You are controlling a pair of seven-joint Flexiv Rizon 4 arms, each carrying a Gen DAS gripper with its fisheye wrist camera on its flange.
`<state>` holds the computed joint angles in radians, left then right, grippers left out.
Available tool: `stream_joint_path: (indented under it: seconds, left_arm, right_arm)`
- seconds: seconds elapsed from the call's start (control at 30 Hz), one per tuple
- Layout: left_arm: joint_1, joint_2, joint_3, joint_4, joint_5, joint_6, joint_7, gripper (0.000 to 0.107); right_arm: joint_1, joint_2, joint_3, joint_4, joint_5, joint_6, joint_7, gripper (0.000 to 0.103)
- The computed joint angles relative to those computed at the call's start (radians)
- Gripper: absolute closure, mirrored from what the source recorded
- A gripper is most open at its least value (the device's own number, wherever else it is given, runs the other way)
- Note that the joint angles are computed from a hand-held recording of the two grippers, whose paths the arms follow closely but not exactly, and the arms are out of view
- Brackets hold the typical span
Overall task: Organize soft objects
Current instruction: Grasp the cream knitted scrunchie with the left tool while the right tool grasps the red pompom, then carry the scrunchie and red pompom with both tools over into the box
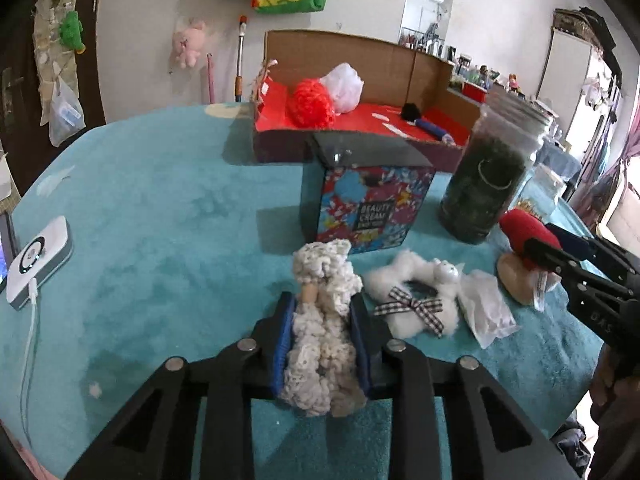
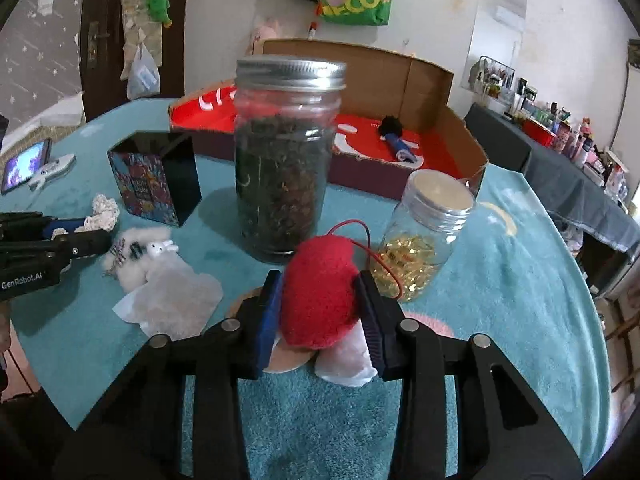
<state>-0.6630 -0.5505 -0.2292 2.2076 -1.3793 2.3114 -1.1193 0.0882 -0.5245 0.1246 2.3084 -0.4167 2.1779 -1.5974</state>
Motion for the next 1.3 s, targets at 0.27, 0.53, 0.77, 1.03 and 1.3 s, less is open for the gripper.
stream_joint_path:
  seconds: [0.27,0.53,0.77,1.03,1.3]
  left_arm:
    - [0.003,0.035,0.017,0.002,0.215,-0.018,-0.061,0.079]
    - [0.035,-0.012,0.062,-0.093,0.448,-0.192,-0.121,0.079]
    - [0.012,-0.035,0.134,-0.144,0.518,-0.275,-0.180,0.079]
    - [-0.002,-0.038,0.205,-0.149,0.626,-0.321,-0.293,0.079]
    - [0.033,-0.009,0.217,-0.096,0.749,-0.306,-0.431,0.079]
  right_arm:
    - [-0.142,0.002,0.056,0.017,-0.181,0.060,0.125,0.068]
    - [-0.192,0.003,0.033,0.027,-0.336,0.103,0.226,0.068]
    - [-0.185,-0.001,0.011,0.025,-0.360,0.112,0.248,0.068]
    - [-0.185,-0.004,0.006,0.024,-0.379,0.116,0.261,0.068]
    - [-0.236,-0.008,0.010,0.020,-0.471,0.135,0.324,0.068]
